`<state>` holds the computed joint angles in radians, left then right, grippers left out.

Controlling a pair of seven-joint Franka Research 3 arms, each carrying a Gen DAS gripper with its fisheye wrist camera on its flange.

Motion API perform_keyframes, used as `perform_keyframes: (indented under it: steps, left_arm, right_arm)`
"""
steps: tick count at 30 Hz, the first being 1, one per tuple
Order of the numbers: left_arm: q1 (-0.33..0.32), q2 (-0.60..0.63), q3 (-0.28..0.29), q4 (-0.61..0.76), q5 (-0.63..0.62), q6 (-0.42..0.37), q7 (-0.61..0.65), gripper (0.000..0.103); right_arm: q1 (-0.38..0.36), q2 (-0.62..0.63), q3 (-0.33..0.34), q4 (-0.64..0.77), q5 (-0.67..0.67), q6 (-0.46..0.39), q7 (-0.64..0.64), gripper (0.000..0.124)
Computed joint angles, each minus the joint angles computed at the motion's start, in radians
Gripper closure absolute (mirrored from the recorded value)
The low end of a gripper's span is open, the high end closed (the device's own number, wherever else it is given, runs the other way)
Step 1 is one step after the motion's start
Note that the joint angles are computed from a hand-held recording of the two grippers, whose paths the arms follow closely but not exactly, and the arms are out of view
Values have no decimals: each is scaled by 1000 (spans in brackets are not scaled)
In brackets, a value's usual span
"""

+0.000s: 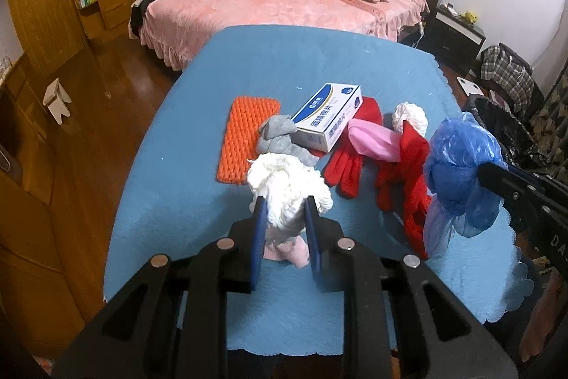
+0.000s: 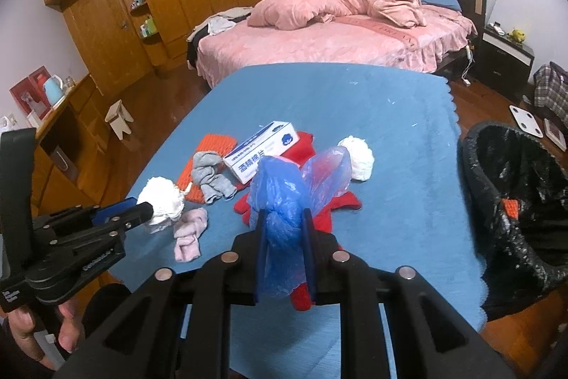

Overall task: Collect trash
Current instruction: 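Drop the blue bag into the black bin with right tool while left tool drops the white tissue ball in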

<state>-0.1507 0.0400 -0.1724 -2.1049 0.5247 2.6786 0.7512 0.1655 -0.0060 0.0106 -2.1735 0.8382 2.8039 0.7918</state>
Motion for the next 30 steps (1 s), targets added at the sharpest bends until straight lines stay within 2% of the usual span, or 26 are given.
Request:
perform_keyframes:
  steps: [17, 30]
  left_arm:
    - [-45, 0, -27, 76, 65, -67, -84, 82]
    - [-138, 130, -40, 292, 115, -148, -109, 82]
  right_arm:
    - [-28, -35, -33, -3, 2, 32, -22, 106]
    - [-103, -18, -77, 40, -7, 55, -66, 106]
